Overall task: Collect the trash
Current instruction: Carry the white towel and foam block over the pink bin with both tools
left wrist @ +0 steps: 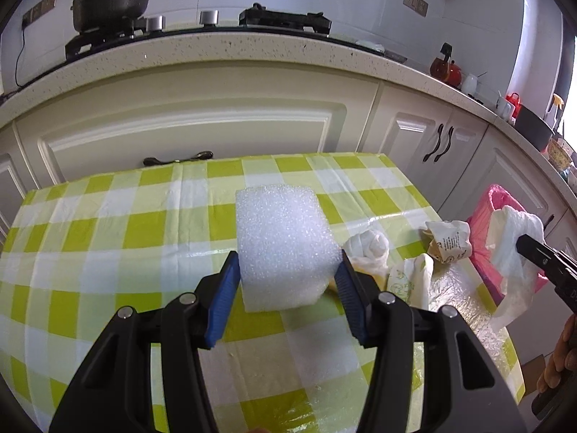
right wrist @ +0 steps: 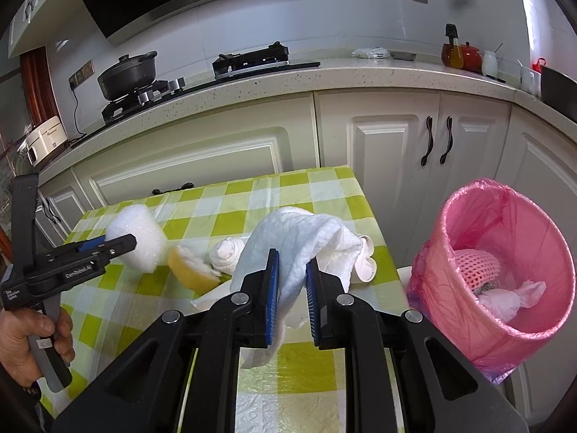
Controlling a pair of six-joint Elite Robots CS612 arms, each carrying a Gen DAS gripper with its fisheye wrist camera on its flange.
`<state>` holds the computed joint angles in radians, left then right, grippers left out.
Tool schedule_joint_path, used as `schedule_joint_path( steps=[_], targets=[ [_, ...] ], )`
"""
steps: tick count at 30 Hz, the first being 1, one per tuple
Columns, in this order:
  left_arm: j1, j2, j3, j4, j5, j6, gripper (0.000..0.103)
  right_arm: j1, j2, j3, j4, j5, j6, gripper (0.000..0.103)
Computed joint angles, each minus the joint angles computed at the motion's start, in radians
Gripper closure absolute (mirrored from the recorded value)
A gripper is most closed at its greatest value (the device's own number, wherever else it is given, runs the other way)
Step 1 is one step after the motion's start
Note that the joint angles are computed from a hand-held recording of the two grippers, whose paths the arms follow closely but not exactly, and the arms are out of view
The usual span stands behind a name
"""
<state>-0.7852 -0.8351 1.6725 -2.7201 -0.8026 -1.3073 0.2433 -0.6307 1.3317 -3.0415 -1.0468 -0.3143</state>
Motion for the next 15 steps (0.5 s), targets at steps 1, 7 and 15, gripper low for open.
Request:
schedule_joint_path(
  steps=[1,7,15],
  targets=[
    [-0.002,-0.003,0.000,0.004,0.006,0.002,0.052,-0.002,-0.002,0.002,-0.003,0.001,0.000,0.087],
    [-0.011,-0.016,-0.007,0.018,0.034,0.015,0.052,-0.015,-0.008,0.010,-0.024,0.004,0.006,0.087],
    [-0.018,-0.004,-0.057,0.007,0.055,0.078,0.052,-0.042,-0.015,0.010,-0.042,0.010,0.021,0.087]
  ],
)
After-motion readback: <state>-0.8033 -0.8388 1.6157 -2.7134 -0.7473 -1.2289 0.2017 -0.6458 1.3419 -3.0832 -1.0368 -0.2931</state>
